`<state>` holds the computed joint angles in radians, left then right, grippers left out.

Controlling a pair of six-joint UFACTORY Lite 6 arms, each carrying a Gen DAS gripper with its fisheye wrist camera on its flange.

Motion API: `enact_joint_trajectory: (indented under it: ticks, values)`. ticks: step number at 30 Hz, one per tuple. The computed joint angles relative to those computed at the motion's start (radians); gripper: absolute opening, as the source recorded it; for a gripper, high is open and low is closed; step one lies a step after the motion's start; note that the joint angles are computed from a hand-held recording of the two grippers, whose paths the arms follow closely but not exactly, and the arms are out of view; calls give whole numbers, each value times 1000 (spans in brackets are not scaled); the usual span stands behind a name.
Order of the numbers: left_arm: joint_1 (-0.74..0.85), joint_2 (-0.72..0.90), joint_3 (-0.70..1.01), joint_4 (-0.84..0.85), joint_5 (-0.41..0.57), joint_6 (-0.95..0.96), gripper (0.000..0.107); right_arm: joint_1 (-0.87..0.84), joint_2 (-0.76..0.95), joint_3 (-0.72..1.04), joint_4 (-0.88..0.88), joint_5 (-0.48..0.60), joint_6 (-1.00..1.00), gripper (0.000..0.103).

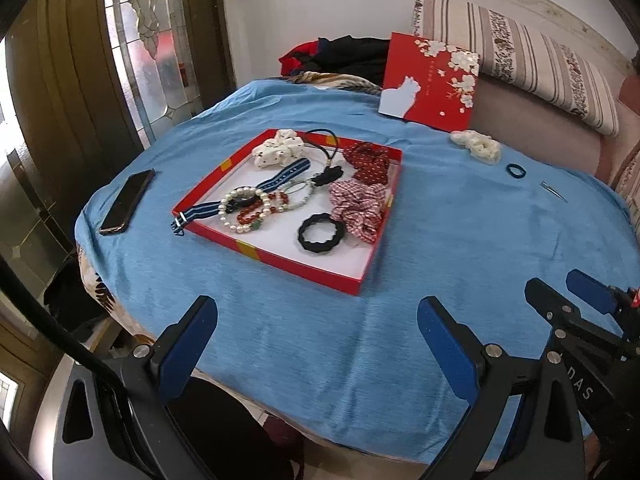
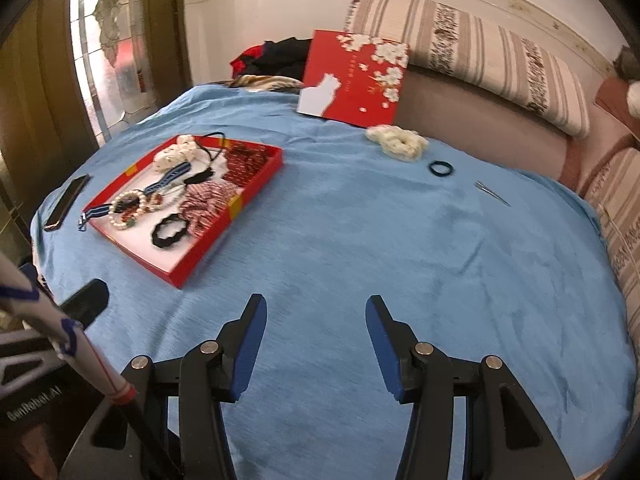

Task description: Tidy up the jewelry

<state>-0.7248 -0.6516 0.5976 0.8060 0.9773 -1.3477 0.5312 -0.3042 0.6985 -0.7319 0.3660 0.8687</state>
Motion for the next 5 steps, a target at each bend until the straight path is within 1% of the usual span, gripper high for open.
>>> enact_joint_trajectory:
  ticks: [5]
  values:
    - [84, -49, -23, -27, -32, 65, 100, 49, 65, 51, -52, 11, 57, 56]
